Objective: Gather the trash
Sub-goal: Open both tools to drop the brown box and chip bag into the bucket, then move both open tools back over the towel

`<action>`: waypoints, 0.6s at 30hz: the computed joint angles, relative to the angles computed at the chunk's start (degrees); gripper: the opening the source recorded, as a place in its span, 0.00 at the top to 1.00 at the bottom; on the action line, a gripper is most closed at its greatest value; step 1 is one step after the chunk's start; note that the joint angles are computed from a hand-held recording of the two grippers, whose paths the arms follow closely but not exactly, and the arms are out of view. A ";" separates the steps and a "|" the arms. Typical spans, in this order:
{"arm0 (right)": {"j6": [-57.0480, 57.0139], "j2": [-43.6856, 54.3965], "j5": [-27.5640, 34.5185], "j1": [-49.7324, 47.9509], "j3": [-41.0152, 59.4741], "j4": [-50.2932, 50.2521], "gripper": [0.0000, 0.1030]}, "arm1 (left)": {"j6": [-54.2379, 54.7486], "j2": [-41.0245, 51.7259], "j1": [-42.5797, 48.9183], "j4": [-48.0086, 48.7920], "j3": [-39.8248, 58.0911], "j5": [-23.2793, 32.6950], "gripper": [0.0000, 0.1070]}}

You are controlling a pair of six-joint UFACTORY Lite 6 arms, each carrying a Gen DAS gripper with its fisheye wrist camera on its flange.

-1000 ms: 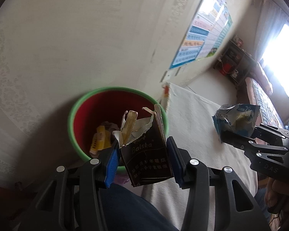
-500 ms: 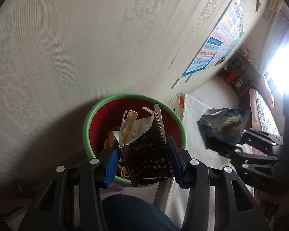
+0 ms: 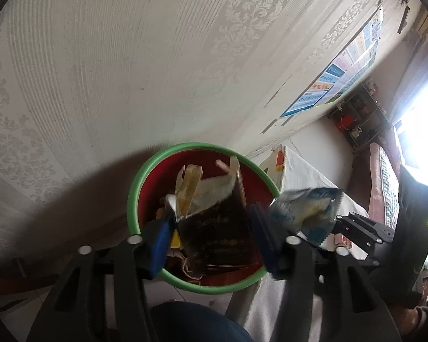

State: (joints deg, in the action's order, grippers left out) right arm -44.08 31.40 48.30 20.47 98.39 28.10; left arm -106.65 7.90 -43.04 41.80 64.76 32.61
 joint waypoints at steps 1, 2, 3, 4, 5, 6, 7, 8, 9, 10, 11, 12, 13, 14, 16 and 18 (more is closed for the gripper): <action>0.28 -0.22 -0.46 -0.05 -0.33 -0.11 0.32 | -0.93 -0.07 -0.02 0.90 0.06 0.06 0.37; 0.49 -0.49 -0.48 -0.17 -0.56 -0.19 0.29 | -1.85 -0.18 -0.12 1.72 0.08 0.15 0.28; 0.61 -0.61 -0.45 -0.30 -0.66 -0.24 0.27 | -3.19 -0.40 -0.27 2.89 -0.06 0.10 0.23; 0.66 -0.82 -0.39 -0.50 -0.74 -0.21 0.26 | -3.85 -0.43 -0.35 3.46 0.04 0.10 0.22; 0.62 -1.08 -0.20 -0.77 -0.80 -0.09 0.25 | -3.96 -0.28 -0.44 3.55 0.41 0.21 0.20; 0.67 -1.46 0.00 -1.08 -0.94 -0.06 0.23 | -4.09 -0.41 -0.57 3.63 0.44 0.30 0.17; 0.62 -1.81 -0.01 -1.38 -1.29 -0.02 0.21 | -4.65 -0.28 -1.03 4.00 0.80 0.81 0.15; 0.44 -2.25 0.19 -1.82 -1.51 0.15 0.21 | -4.89 -0.45 -1.25 4.20 0.79 1.18 0.13; 0.17 -2.94 0.31 -2.20 -2.02 0.37 0.20 | -5.11 -0.24 -1.78 4.29 1.30 1.85 0.12; -0.16 -3.86 0.34 -2.69 -2.77 0.57 0.18 | -5.01 -0.17 -2.08 4.19 1.61 2.28 0.12; -0.25 -4.52 0.48 -3.16 -3.19 0.62 0.18 | -4.78 0.13 -2.69 3.97 2.35 3.03 0.12; -0.55 -5.37 0.62 -3.76 -3.90 0.80 0.17 | -4.48 0.50 -3.20 3.75 3.07 3.67 0.11; -1.04 -6.75 0.73 -4.64 -5.19 1.19 0.16 | -4.12 1.08 -3.83 3.52 4.02 4.43 0.11; -1.32 -7.67 0.93 -5.26 -5.97 1.39 0.16 | -3.34 1.99 -4.41 3.03 5.46 5.24 0.11; -2.04 -10.20 1.08 -6.84 -8.46 1.76 0.14 | -2.70 3.44 -5.97 2.50 7.80 6.82 0.11; -3.30 -12.88 1.42 -9.04 -11.15 2.38 0.14 | -2.63 4.76 -7.32 2.17 9.80 8.05 0.11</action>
State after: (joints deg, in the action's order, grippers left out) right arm -47.38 18.53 49.71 11.43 87.24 30.47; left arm -109.28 12.67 -50.37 43.96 74.56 40.66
